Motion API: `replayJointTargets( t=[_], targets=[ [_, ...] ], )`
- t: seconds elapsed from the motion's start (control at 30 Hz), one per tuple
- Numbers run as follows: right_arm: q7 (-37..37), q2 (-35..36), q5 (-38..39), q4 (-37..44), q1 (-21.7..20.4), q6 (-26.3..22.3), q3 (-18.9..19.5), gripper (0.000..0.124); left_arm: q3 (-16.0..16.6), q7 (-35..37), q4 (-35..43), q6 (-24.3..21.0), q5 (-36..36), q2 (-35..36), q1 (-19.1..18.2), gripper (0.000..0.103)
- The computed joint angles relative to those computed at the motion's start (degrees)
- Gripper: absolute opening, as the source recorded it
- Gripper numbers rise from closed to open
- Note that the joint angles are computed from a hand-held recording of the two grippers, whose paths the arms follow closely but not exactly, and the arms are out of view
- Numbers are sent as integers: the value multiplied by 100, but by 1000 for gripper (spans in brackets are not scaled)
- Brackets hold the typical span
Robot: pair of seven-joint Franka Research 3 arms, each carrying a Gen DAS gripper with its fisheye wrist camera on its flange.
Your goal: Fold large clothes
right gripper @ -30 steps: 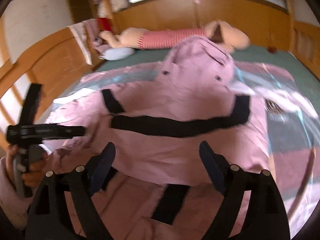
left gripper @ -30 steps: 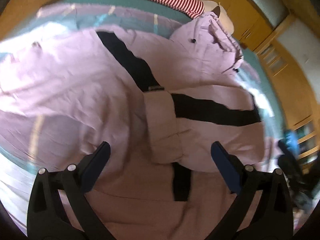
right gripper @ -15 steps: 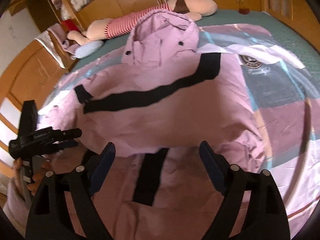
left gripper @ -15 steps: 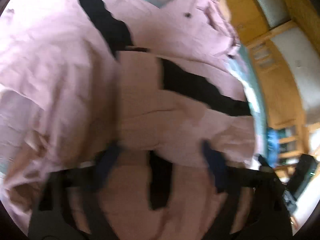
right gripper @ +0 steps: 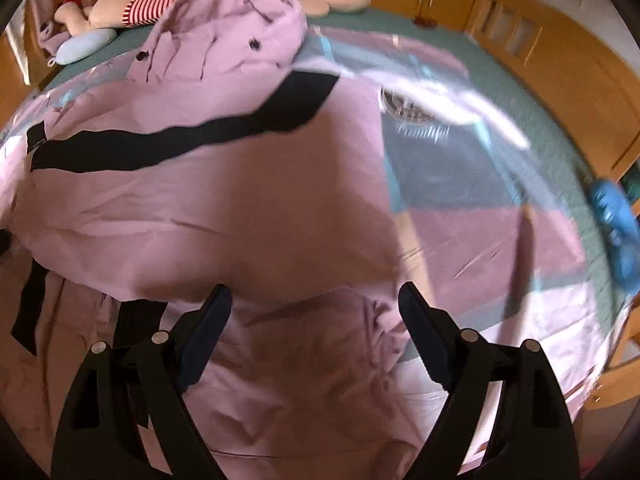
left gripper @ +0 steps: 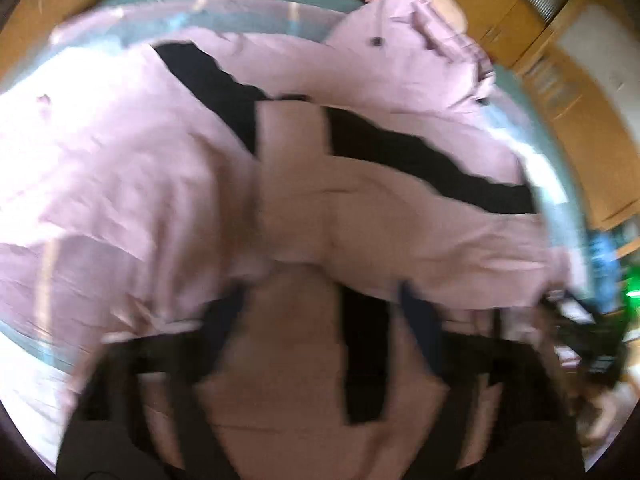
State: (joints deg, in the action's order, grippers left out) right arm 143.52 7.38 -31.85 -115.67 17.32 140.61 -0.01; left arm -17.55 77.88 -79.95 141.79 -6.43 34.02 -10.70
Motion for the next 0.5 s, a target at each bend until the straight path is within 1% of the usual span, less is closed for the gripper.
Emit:
replayJointTargets(
  t=[0.03,0.1,0.2,0.3,0.33,0.37,0.4,0.43,0.47,0.5],
  targets=[
    [-115,11,216,-27,-38,62,17,86,-270,274,36,-3,-364,53,219,91],
    [-145,46,231,4,-2,-17,27,86,-446,516,338,-223,-699,259,334,92],
    [-176,114,41,102,103,-154,40,86,-264,186,706,-356,-747,534,174,96],
    [-391,179,-15,150,171,-50,64,86,-358,-10,1326,-771,-1082,1043,260,96],
    [-429,213,-59,214,209,-91,65,86,-325,-88,1362,-737,-1102,1090,240,94],
    [-437,234,-158,243,253,-117,55,86,-242,-178,1336,-678,-1031,1069,185,84],
    [-423,260,-292,280,302,-149,42,86,-125,-267,1300,-642,-870,1025,96,54],
    [-394,291,-405,321,336,-181,22,86,-127,-217,1306,-670,-807,1035,97,41],
    [-307,299,-549,334,376,-206,-3,86,-265,-41,1236,-631,-929,1034,217,29],
    [-201,296,-675,330,399,-209,-30,86,-364,8,1082,-434,-1107,987,319,24]
  ],
)
